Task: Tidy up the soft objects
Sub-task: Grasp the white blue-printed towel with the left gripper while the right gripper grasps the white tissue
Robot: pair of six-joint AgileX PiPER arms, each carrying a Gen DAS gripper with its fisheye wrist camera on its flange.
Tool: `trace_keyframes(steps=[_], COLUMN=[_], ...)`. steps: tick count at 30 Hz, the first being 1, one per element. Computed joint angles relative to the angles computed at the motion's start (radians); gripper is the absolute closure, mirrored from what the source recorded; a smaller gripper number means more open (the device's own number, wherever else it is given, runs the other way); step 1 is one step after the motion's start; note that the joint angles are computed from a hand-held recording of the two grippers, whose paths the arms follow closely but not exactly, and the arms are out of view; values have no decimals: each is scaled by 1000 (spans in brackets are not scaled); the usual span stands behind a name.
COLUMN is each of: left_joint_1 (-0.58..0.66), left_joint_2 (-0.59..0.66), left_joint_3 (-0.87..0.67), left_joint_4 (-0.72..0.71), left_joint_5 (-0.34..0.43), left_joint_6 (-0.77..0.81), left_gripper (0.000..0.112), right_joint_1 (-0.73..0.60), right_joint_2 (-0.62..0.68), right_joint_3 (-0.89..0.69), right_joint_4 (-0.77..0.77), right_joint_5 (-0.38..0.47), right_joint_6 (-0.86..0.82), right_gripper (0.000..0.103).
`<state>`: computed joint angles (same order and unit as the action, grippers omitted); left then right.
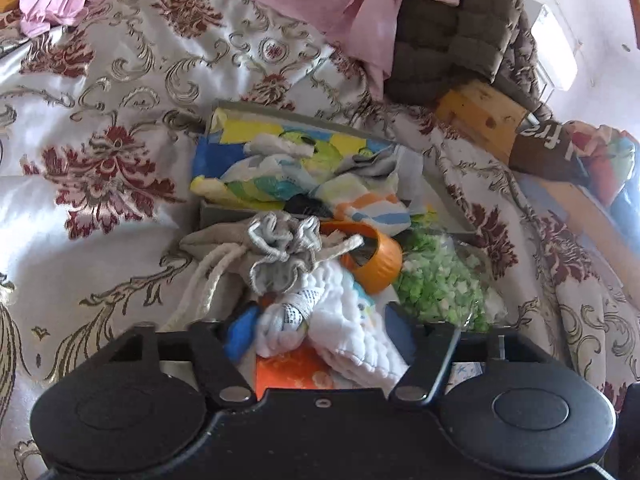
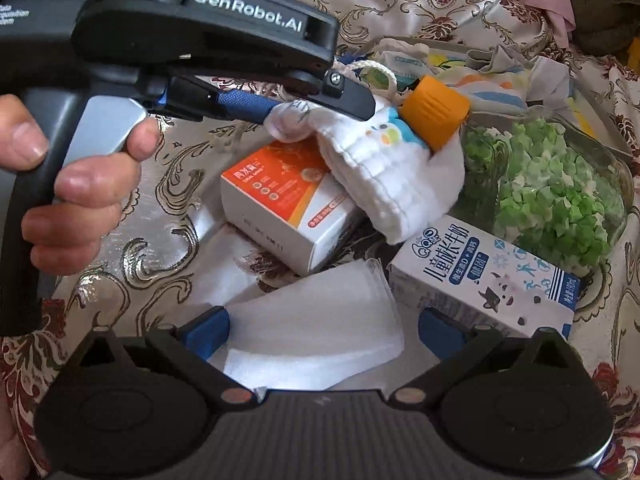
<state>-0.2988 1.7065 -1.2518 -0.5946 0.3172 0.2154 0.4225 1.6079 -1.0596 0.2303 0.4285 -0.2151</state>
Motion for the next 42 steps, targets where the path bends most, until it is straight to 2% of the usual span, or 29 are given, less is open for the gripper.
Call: trace_keyframes(steps=[5,9,11,12,13,14,17,19,21,23,26,30,32,35,42], left_joint_1=[-22,-14,-16,-17,-20,-21,-27,-32,-38,-44,-59,-67,-75,-96,-165], left_joint_2=[0,29,42,47,51,55,54,51,44,33,7,-51,-86,-146,-267], left_joint_3=[-15,-28,-46,-52,-56,-63,-60,-60,-52,-39,-17,28,51,76,130], left_joint_4=[63,-26,-23,-17,-2,23,66,108,131,155,259,320,365,491,723], left_joint_5=[10,26,33,33,32,38,33,32,22,13,7,22,44,108,269], left_joint_6=[-46,20,16,8,-7,-29,-64,-104,-126,-154,-273,-348,-402,-537,-776], left_gripper=[50,49,49,50,57,67,74,78,80,82,83,84,84,84,84], right_joint_1=[-2,2,4,1,-3,-7,-23,-18,-17,-28,-42,-50,-53,-58,-48], right_joint_2=[2,6,9,10,12,13,18,16,13,15,12,3,-8,-47,-122], right_joint_3=[6,11,14,17,18,19,15,15,17,11,9,10,15,39,85], right_joint_4=[29,25,27,43,61,86,149,129,128,150,170,189,194,189,87], right_joint_5=[-5,-15,-19,-22,-19,-14,7,9,12,31,46,61,66,74,55], right_joint_6=[-27,-32,-30,-43,-57,-77,-132,-120,-123,-135,-142,-168,-177,-174,-83], right_gripper=[0,0,1,1,3,6,16,19,24,37,49,62,71,79,82])
